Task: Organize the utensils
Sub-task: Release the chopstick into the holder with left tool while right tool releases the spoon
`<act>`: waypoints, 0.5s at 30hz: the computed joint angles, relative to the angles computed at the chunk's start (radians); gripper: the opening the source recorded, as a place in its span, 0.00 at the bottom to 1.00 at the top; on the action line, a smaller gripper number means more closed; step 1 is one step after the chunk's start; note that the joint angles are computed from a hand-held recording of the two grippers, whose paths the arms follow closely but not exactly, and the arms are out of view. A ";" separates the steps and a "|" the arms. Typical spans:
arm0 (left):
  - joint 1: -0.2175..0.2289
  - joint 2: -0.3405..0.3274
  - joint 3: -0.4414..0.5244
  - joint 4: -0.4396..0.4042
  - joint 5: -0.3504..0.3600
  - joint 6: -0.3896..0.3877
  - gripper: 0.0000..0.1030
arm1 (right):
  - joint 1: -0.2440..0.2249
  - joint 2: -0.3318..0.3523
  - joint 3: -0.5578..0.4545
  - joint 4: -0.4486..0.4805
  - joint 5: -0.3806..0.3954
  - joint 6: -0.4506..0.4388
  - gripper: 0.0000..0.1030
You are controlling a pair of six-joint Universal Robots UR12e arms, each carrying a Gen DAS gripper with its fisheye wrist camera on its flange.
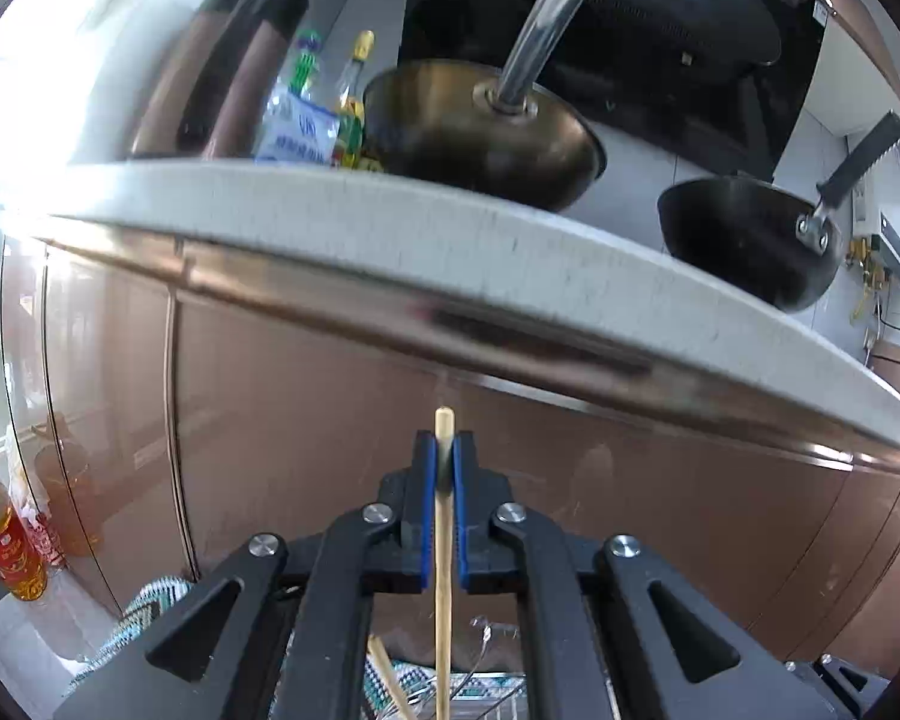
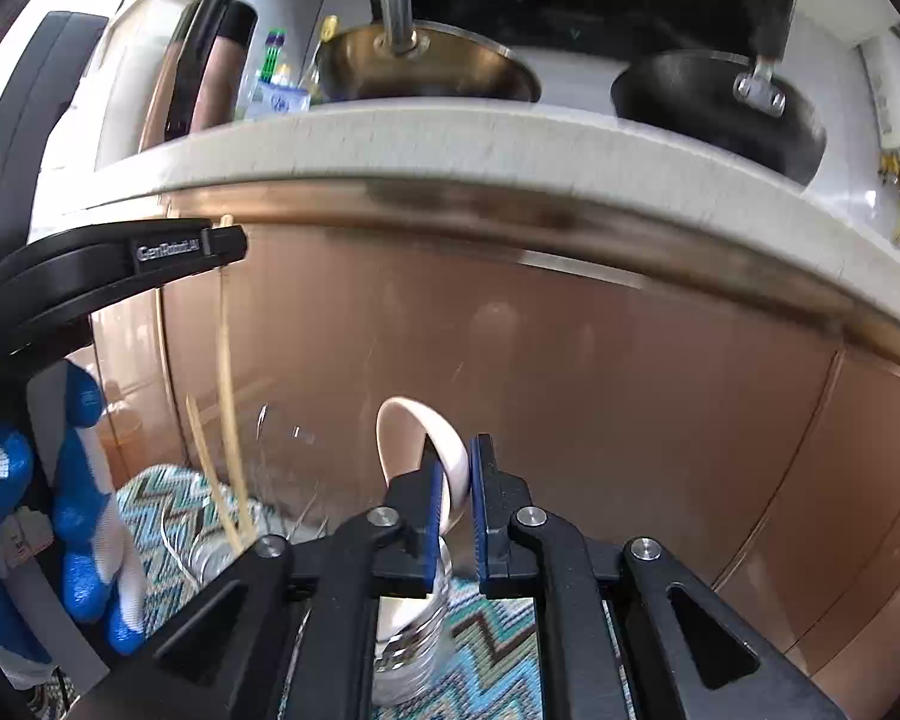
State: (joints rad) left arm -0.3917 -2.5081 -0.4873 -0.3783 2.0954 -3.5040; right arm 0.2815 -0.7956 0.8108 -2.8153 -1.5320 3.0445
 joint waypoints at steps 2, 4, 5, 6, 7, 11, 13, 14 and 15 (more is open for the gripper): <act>0.002 0.016 -0.033 0.009 -0.014 0.000 0.06 | -0.001 -0.005 0.016 -0.001 0.004 0.007 0.21; 0.002 0.035 -0.070 0.031 -0.016 0.010 0.09 | -0.004 -0.013 0.032 -0.006 0.015 0.023 0.28; 0.002 0.045 -0.086 0.039 -0.021 0.014 0.17 | -0.005 -0.017 0.038 -0.013 0.017 0.028 0.30; 0.002 0.053 -0.098 0.044 -0.020 0.014 0.22 | -0.006 -0.022 0.046 -0.021 0.018 0.030 0.30; 0.002 0.064 -0.114 0.058 -0.015 0.015 0.29 | -0.007 -0.027 0.053 -0.027 0.016 0.030 0.30; -0.001 0.120 -0.184 0.098 0.010 0.028 0.32 | -0.014 -0.062 0.090 -0.051 0.011 0.052 0.30; -0.003 0.146 -0.211 0.100 0.026 0.036 0.34 | -0.017 -0.084 0.114 -0.064 0.008 0.059 0.30; -0.006 0.159 -0.225 0.101 0.037 0.045 0.36 | -0.019 -0.097 0.133 -0.074 0.007 0.062 0.30; -0.008 0.177 -0.244 0.106 0.047 0.059 0.36 | -0.020 -0.109 0.143 -0.078 0.003 0.066 0.30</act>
State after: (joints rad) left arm -0.4000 -2.3311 -0.7315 -0.2728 2.1423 -3.4454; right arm 0.2619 -0.9047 0.9541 -2.8930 -1.5288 3.1104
